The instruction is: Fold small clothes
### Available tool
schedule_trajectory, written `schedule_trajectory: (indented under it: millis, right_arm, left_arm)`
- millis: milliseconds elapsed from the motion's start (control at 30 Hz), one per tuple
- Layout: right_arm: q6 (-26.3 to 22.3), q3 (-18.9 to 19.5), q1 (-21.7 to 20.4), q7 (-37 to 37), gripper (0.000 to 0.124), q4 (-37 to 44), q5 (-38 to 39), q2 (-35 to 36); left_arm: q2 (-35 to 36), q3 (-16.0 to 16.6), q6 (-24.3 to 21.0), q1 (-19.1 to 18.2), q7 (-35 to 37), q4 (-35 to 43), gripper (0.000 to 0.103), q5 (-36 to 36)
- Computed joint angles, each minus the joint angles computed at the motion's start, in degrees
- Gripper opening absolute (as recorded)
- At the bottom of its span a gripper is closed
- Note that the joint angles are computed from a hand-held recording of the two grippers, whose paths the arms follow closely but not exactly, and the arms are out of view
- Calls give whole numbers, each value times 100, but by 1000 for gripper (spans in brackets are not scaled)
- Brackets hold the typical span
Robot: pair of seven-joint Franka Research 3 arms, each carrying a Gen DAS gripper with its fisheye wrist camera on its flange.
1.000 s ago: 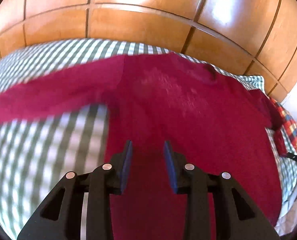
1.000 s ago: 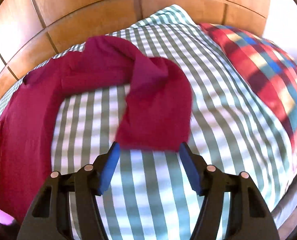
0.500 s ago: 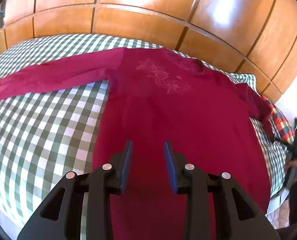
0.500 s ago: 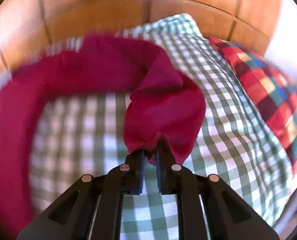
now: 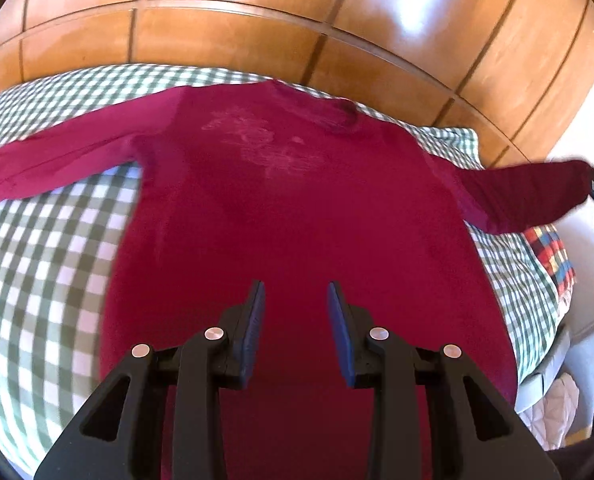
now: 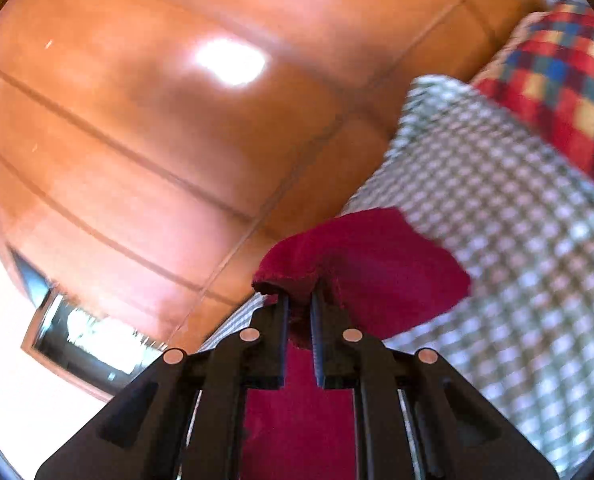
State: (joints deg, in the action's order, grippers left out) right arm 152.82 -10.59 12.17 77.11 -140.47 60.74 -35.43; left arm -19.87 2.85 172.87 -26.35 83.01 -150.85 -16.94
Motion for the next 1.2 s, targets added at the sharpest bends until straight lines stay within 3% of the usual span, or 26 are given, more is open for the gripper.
schedule_trajectory:
  millis: [133, 233, 333, 433, 533, 567, 600, 667, 767, 933, 1033, 1133, 1200]
  right_arm:
    - [15, 111, 740, -505, 9, 947, 835, 959]
    - [-248, 343, 901, -678, 9, 1718, 1232, 1732]
    - [-598, 643, 951, -755, 9, 2609, 1408, 2582]
    - [-938, 973, 894, -734, 10, 3347, 1233, 3300]
    - [-1079, 1265, 772, -702, 29, 3785, 943, 3809]
    - [-1001, 1340, 712, -764, 53, 3753, 975, 3811]
    - [-760, 1406, 663, -837, 61, 3628, 966, 3748]
    - [-572, 1431, 546, -844, 61, 3311, 917, 3536]
    - [-177, 1342, 388, -543, 61, 2498, 526, 3037]
    - [125, 1167, 39, 851, 58, 1103, -945, 2334]
    - [107, 848, 19, 847, 53, 602, -572, 2185]
    - [40, 619, 56, 341, 53, 677, 273, 2396]
    - [-85, 571, 49, -31, 53, 886, 880, 2628]
  left_arm:
    - [20, 347, 121, -454, 434, 79, 31, -342]
    - [1, 756, 232, -900, 830, 137, 31, -810]
    - [-13, 1365, 329, -1522, 1382, 236, 32, -1492]
    - [-4, 2043, 647, -2269, 2042, 339, 59, -2327]
    - [92, 2532, 615, -2714, 2396, 539, 59, -2772]
    - [141, 2647, 597, -2805, 2526, 616, 59, -2945]
    - [184, 2648, 564, -2784, 2581, 669, 59, -3042]
    - [250, 2916, 498, -3015, 2955, 822, 59, -3447]
    - [608, 3043, 335, -3002, 3257, 1160, 59, -3859]
    - [1198, 3014, 66, -2694, 3380, 1673, 59, -4350]
    - [1628, 2917, -287, -2360, 3150, 2038, 59, -4253]
    - [2108, 2824, -645, -2043, 2750, 2446, 59, -4036]
    - [2307, 2716, -859, -1864, 2722, 2683, 48, -4045]
